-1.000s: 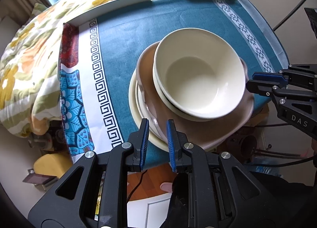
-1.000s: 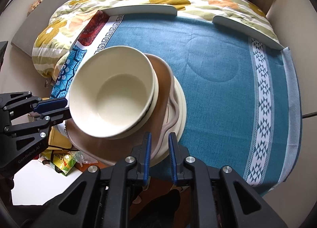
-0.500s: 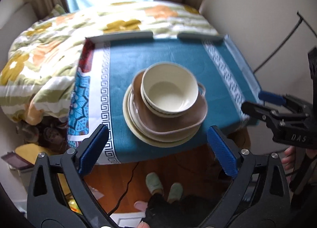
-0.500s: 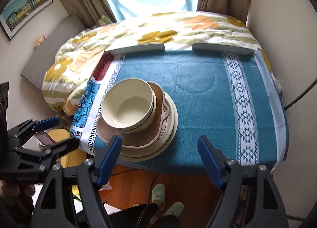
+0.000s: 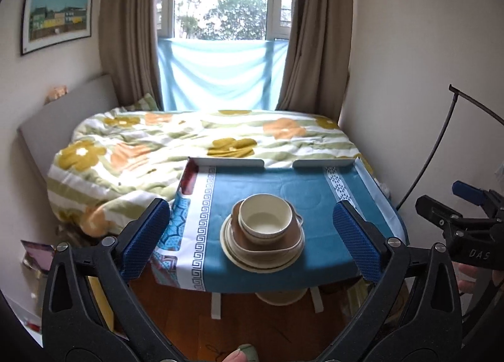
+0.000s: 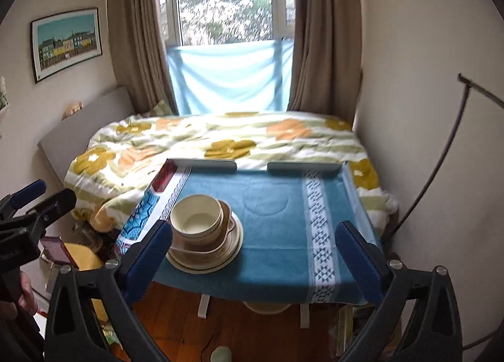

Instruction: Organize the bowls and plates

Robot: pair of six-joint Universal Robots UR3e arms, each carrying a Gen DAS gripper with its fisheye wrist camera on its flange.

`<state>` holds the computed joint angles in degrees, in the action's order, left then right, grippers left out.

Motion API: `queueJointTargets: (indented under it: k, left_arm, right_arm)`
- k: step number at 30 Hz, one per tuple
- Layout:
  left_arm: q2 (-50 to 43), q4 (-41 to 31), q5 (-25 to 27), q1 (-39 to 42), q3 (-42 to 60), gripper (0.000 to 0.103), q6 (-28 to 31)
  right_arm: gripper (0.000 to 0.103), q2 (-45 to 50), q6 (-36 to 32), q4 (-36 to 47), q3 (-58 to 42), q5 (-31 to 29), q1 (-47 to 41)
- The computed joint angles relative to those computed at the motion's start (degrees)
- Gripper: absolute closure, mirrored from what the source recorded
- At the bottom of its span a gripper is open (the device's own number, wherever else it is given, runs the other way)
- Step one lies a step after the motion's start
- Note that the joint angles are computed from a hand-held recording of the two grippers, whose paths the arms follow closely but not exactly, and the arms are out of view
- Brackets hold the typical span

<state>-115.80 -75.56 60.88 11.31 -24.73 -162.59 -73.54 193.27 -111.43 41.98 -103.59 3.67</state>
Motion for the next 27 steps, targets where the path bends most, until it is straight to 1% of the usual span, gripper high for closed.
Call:
queueJointTargets:
  k: [2, 4, 7, 10, 14, 18, 27]
  left_arm:
    - [3.38, 2.35, 0.29, 0.24, -4.35, 0.0, -0.11]
    - [5.51, 2.51, -0.51, 0.64, -6.76, 0.0, 0.27]
    - [8.02, 2.73, -2.65, 1.15, -10.23, 0.0, 0.13]
    - [9.13, 3.24, -1.72, 0.21, -11.46, 0.0, 0.91]
    - [10.64, 4.05, -2.63, 0.38, -13.56, 0.0, 1.2]
    - [11.72, 4.56, -2.06, 0.2, -14.67, 0.0, 0.95]
    - [12.16, 5.5, -1.58, -0.23, -15.35, 0.0, 0.53]
  right_arm:
    - [0.0, -1.52, 0.36, -0.49, 1.11, -3.56, 1.29]
    - [0.001, -3.21, 0.71, -0.85, 2.77, -5.16, 1.87]
    - [0.0, -6.08, 1.48, -1.56, 5.93, -4.62, 1.49]
    - [0.001, -7.28, 2.12, -1.85, 7.55, -5.53, 1.68]
    - [0.001, -8.46, 2.29, -2.13, 8.6, -7.11, 2.23]
    - [0.0, -8.76, 2.17, -2.11, 8.34, -8.41, 3.1]
    - [0.001, -9.08, 2.38, -2.52, 8.72, -8.7, 3.29]
